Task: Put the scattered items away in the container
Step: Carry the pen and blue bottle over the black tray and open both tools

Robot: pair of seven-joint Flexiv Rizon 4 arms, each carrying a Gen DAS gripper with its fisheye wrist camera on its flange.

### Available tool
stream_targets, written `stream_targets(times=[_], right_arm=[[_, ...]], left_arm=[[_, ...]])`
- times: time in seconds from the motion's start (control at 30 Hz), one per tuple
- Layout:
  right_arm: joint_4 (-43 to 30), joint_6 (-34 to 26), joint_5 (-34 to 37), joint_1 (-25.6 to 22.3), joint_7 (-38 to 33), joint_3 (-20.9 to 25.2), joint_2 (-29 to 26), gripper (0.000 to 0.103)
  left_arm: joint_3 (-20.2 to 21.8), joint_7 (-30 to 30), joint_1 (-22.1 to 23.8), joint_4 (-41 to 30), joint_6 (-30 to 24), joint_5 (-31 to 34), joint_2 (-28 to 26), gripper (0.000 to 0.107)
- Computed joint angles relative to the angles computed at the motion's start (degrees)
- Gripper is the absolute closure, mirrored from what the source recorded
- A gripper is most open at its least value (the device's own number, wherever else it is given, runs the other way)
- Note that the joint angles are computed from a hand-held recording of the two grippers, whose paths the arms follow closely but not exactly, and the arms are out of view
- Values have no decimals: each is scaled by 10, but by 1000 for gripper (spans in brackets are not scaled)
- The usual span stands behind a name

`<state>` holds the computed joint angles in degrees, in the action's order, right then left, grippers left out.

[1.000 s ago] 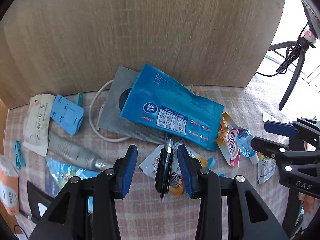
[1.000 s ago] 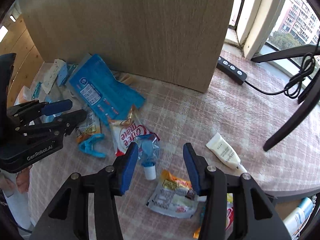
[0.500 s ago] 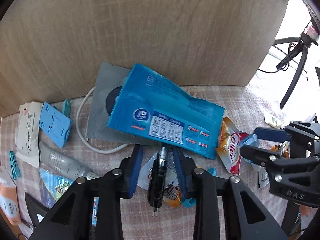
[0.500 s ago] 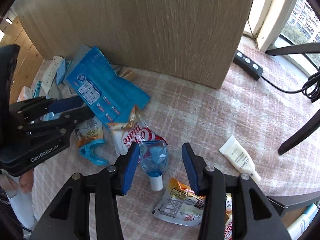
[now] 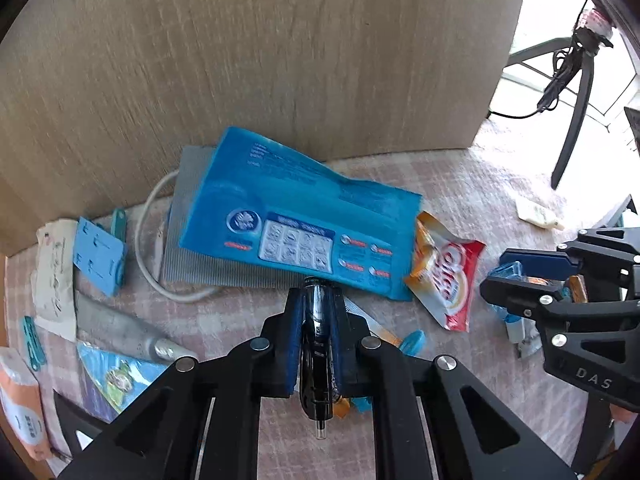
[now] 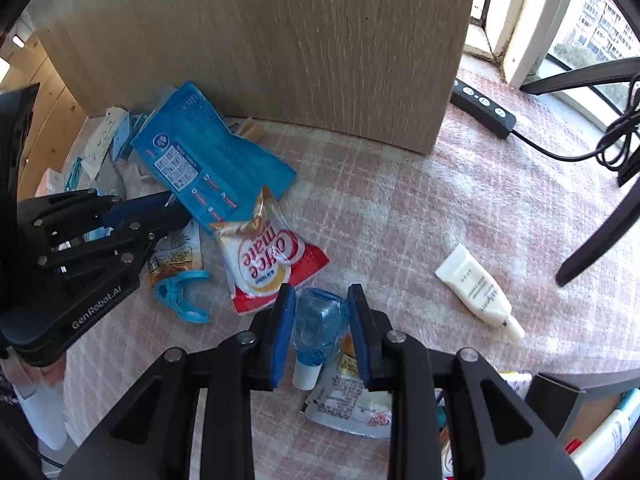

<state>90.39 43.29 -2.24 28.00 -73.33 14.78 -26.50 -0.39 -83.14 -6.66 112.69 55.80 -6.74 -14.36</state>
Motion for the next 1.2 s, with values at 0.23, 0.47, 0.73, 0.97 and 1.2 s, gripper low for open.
stream_targets(times=[0.23,0.47,0.73,0.97,1.2], right_arm=[[28,1,20,-3,-14,13,25,78],[98,13,62,-11,-31,34,79,78],[170,18,129,-23,-44,40,146,79],[215,52,169,-29,-27,31,211,79],[232,61,178,-33,-19,18,250,79]], left_arm=[[-10,28,-5,72,22,-37,48,95],[-16,46,-29,160,27,-70,119,95],[-19,7,-55,216,24,-95,176,95],[-17,-39,-78,259,29,-82,259,97],[-10,-33,-78,241,3,-91,287,97]])
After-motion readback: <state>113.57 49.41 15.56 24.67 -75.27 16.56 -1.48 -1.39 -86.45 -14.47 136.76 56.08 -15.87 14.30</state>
